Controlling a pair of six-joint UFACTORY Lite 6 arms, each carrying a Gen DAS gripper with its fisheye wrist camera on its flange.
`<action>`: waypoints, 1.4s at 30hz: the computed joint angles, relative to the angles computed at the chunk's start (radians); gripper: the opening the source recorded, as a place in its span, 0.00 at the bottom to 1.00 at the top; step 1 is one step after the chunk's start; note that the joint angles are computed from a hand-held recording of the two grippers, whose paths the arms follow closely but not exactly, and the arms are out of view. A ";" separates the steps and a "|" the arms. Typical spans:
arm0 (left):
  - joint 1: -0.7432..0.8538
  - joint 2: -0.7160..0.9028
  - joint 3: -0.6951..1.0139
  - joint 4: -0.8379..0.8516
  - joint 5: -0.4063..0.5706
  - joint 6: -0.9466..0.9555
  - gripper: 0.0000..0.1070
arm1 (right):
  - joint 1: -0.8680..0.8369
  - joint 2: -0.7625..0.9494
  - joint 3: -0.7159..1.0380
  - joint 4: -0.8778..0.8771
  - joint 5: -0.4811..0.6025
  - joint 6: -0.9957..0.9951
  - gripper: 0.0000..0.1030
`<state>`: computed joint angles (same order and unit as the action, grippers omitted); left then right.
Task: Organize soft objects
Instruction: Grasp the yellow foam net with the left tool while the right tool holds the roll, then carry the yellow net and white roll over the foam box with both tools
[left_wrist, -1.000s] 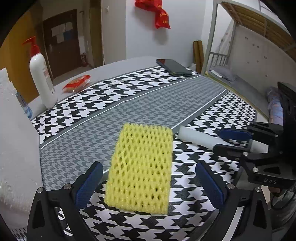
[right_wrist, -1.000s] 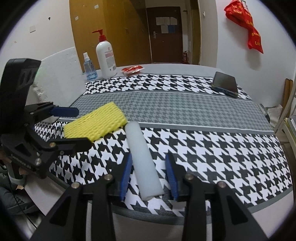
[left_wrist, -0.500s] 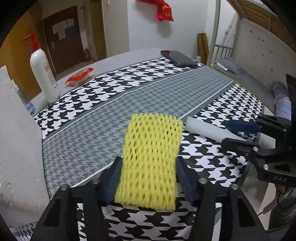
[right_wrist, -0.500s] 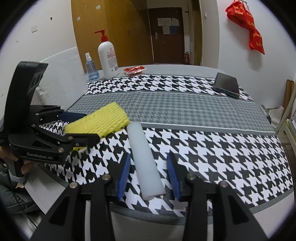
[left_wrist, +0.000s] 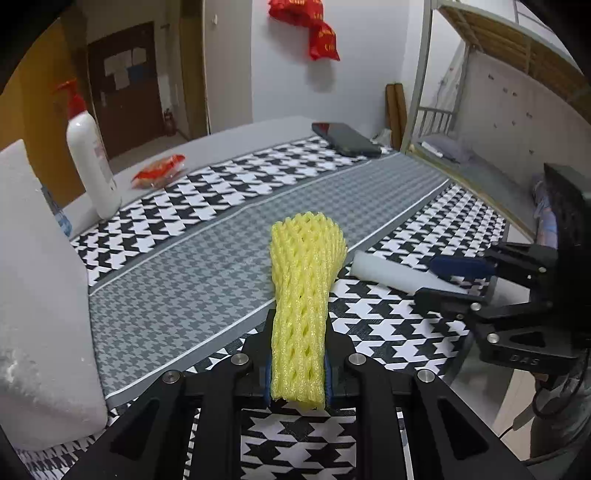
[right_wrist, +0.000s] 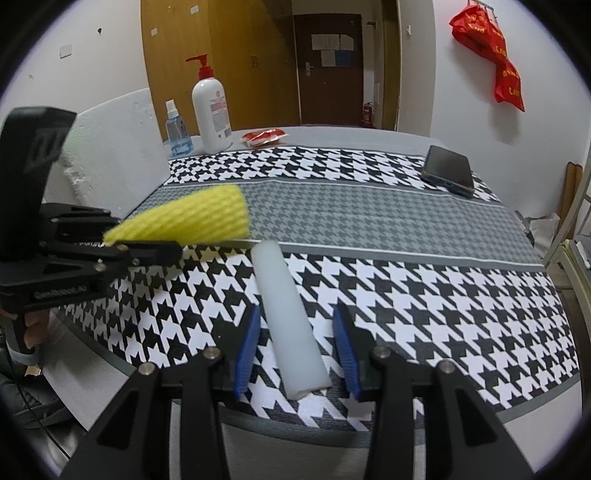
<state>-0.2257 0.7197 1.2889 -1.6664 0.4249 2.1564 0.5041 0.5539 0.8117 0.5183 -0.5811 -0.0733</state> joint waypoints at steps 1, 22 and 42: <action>0.008 -0.017 -0.021 -0.005 0.016 0.016 0.19 | -0.002 0.000 0.001 -0.002 0.003 0.000 0.44; 0.089 -0.197 -0.210 -0.134 0.128 0.184 0.19 | 0.054 -0.058 -0.053 0.050 -0.064 0.020 0.21; 0.244 -0.317 -0.294 -0.179 0.276 0.263 0.19 | 0.220 -0.228 -0.076 0.393 -0.135 -0.100 0.21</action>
